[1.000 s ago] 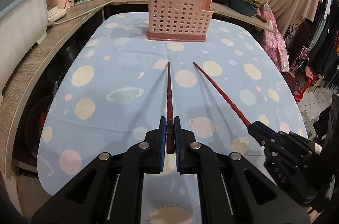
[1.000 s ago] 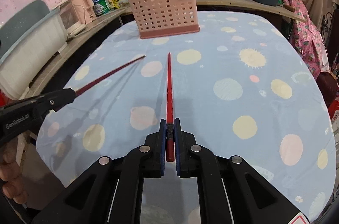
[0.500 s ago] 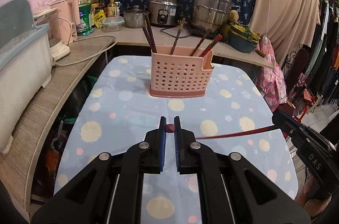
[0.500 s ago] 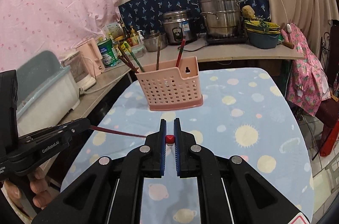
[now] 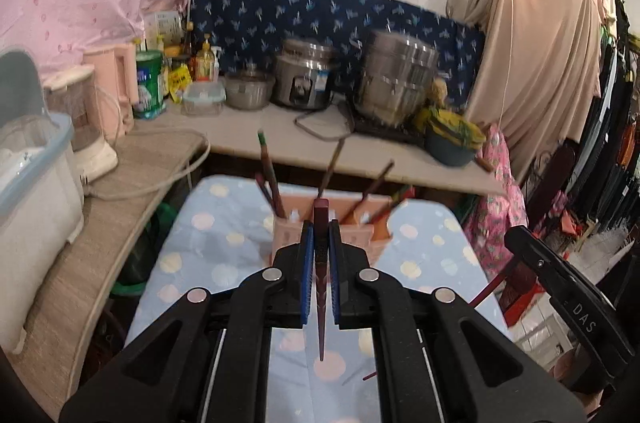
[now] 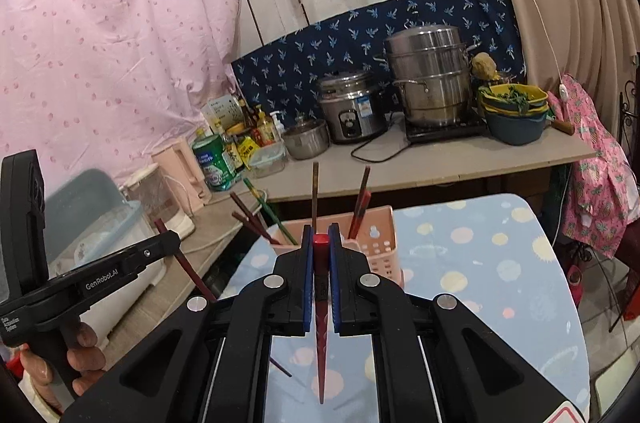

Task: Organize utensils
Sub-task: 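Lift both red chopsticks and carry them over the pink basket, then lower the red chopsticks into the pink basket and open both tools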

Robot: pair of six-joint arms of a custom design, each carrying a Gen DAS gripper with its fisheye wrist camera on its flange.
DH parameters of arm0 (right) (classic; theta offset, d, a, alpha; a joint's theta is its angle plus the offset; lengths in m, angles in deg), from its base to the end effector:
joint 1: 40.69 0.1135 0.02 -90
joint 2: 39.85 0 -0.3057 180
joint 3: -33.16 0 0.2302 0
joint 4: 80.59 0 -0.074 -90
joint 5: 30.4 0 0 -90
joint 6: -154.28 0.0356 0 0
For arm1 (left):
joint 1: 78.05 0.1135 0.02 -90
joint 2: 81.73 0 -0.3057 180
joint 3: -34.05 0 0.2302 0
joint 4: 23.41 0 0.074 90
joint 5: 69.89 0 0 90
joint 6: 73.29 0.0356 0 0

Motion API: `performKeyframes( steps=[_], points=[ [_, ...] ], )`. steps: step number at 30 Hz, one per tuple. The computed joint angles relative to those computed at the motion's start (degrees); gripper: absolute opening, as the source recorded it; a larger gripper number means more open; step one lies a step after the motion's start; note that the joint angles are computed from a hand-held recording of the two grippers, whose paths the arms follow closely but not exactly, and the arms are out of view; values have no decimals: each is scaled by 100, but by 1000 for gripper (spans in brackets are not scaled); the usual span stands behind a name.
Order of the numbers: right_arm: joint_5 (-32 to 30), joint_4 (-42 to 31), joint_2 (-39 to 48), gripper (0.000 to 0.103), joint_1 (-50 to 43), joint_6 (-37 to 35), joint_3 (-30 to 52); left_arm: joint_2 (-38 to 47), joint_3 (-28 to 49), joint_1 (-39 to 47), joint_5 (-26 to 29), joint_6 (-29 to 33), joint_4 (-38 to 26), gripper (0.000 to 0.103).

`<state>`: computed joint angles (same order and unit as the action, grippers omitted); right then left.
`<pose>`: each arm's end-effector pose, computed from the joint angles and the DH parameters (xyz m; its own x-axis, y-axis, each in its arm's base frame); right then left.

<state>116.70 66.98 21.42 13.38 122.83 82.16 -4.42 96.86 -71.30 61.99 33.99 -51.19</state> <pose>0.1206 0.1155 0.2670 -0.2918 0.3870 -0.8747 0.3054 0.9043 0.2982 0.2511 0.0058 0.2865 -0.5182 0.1614 -0.8399 0.5832 0.7849 -0.2091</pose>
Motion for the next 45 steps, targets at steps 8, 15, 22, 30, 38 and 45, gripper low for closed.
performKeyframes(
  steps=[8, 15, 22, 30, 38, 45],
  points=[
    [-1096, 1526, 18, 7, -1914, -2424, 786, 358, 1224, -533, -350, -1332, 561, 7],
    [-2033, 2070, 762, 7, -3180, -3100, 1483, 1030, 1929, -1052, -1010, -1751, 974, 7],
    [-2706, 2409, 1665, 7, -3876, -3108, 1544, 1761, 2186, -1305, -1477, -1656, 1099, 7],
    [-3126, 2885, 2385, 7, -4121, -2909, 1243, 2192, 2058, -1424, -1610, -1550, 1232, 7],
    [-3267, 3039, 2651, 11, -4136, -2772, 1056, 2325, 1888, -1486, -1725, -1542, 1308, 8],
    [-3054, 3004, 2469, 33, -3963, -2733, 892, 2115, 1610, -1594, -1984, -1418, 1409, 18]
  ],
)
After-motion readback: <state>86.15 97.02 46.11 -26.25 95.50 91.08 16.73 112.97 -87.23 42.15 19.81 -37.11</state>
